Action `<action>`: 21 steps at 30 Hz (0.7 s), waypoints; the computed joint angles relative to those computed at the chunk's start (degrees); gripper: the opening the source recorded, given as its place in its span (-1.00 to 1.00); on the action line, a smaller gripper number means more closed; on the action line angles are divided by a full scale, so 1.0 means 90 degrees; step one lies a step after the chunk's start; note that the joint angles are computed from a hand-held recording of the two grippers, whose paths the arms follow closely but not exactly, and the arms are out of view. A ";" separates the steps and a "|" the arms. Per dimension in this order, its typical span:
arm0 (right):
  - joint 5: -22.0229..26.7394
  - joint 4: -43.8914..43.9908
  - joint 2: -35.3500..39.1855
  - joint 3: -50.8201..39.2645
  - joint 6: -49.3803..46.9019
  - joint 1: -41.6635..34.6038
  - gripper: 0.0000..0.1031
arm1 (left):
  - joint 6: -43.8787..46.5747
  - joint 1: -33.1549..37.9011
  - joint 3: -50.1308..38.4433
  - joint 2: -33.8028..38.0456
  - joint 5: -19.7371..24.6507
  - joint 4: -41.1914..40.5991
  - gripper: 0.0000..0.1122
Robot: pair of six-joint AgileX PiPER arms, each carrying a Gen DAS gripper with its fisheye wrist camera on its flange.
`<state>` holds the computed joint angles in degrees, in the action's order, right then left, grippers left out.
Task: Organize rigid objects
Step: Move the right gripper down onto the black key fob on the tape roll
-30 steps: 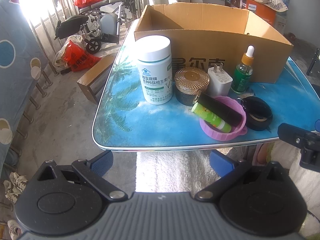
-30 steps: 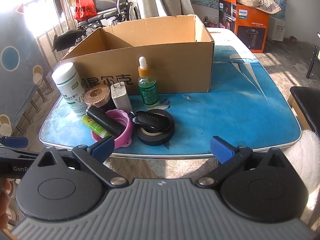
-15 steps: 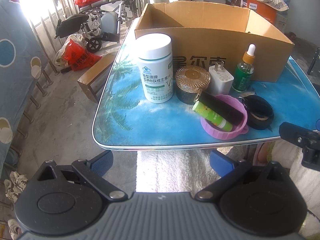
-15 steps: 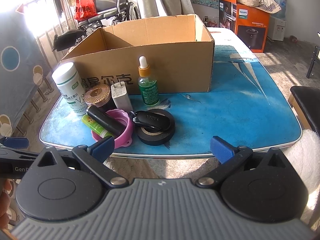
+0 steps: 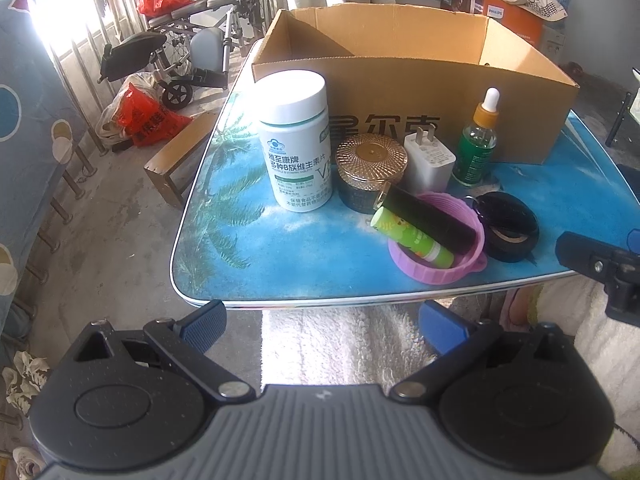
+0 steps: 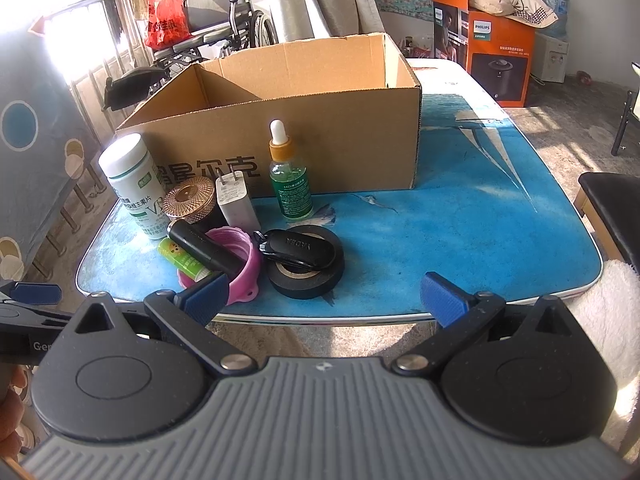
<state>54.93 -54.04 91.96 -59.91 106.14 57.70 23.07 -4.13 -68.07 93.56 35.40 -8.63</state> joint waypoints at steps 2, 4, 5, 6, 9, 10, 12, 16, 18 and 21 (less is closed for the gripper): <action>-0.0056 -0.0167 -0.0089 0.0136 0.0126 -0.0012 0.98 | 0.0409 0.0008 0.0058 -0.0043 -0.0134 -0.0363 0.83; -0.0122 -0.0393 -0.0198 0.0309 0.0268 -0.0035 0.98 | 0.0940 0.0011 0.0079 -0.0053 -0.0233 -0.0834 0.83; -0.0173 -0.0520 -0.0261 0.0410 0.0326 -0.0057 0.98 | 0.1252 0.0021 0.0098 -0.0060 -0.0269 -0.1108 0.83; -0.0241 -0.0653 -0.0336 0.0525 0.0366 -0.0096 0.98 | 0.1556 0.0022 0.0118 -0.0065 -0.0307 -0.1372 0.83; -0.0392 -0.1076 -0.0550 0.0860 0.0578 -0.0204 0.98 | 0.2678 -0.0029 0.0248 -0.0097 -0.0513 -0.2311 0.83; -0.0506 -0.1248 -0.0647 0.0998 0.0711 -0.0263 0.98 | 0.3092 -0.0049 0.0284 -0.0091 -0.0553 -0.2649 0.83; -0.0803 -0.1565 -0.0858 0.1271 0.1005 -0.0429 0.98 | 0.3864 -0.0116 0.0295 -0.0014 -0.0499 -0.3313 0.83; -0.1957 -0.2186 -0.1248 0.1752 0.1523 -0.1153 0.97 | 0.4607 -0.0280 0.0094 0.0271 -0.0187 -0.3866 0.82; -0.2754 -0.2296 -0.1359 0.1872 0.1509 -0.1705 0.97 | 0.4715 -0.0443 0.0034 0.0360 -0.0178 -0.3869 0.75; -0.4043 -0.2488 -0.1401 0.1951 0.1323 -0.2534 0.78 | 0.4548 -0.0631 -0.0148 0.0503 -0.0012 -0.3705 0.64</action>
<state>18.53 -76.43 79.35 -42.34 118.05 34.90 64.01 -9.81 -69.41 98.09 35.30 -41.97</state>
